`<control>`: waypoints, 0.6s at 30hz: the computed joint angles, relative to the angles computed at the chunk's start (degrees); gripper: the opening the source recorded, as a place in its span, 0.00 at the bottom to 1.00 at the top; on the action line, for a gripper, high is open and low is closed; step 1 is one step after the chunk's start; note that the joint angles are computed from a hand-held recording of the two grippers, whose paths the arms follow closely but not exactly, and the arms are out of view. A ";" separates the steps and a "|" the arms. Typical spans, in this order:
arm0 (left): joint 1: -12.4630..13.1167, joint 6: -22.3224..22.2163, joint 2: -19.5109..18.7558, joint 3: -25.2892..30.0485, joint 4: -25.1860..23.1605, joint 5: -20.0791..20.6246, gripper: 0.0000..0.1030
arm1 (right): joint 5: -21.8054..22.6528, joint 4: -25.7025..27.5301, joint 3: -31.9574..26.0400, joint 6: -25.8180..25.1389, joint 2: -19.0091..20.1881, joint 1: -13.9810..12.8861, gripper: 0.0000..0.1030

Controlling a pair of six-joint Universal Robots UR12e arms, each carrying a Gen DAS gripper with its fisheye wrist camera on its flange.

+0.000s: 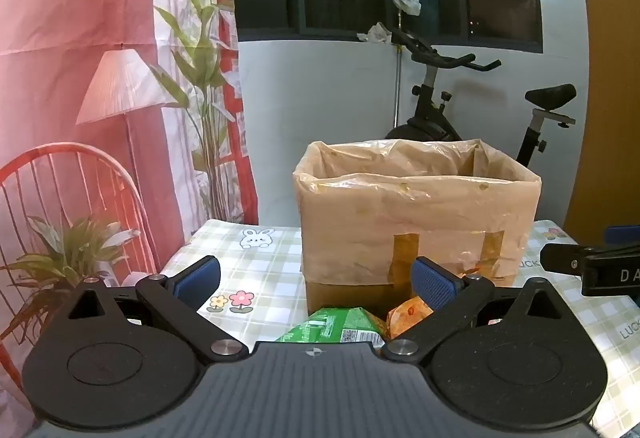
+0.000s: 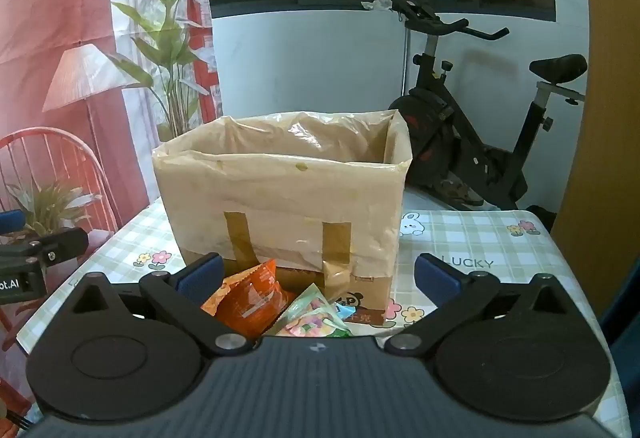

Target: Organize snacks

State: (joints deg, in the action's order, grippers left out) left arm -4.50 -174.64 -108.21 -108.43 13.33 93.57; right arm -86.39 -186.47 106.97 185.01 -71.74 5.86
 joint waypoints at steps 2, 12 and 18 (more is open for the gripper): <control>0.23 -0.28 0.07 0.26 -0.72 -0.35 0.99 | 0.01 -0.08 0.05 -0.07 0.05 -0.01 1.00; 0.13 0.42 -0.02 0.46 -0.54 -0.17 0.99 | -0.47 1.13 -0.67 -0.21 -0.08 0.23 1.00; 0.25 0.13 0.01 0.61 -1.44 0.32 0.99 | -0.82 1.57 -0.52 -0.15 0.21 0.13 1.00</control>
State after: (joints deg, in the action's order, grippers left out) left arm -4.25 -174.51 -108.20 -107.82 11.90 93.89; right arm -87.22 -184.90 106.45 184.86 -71.53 5.99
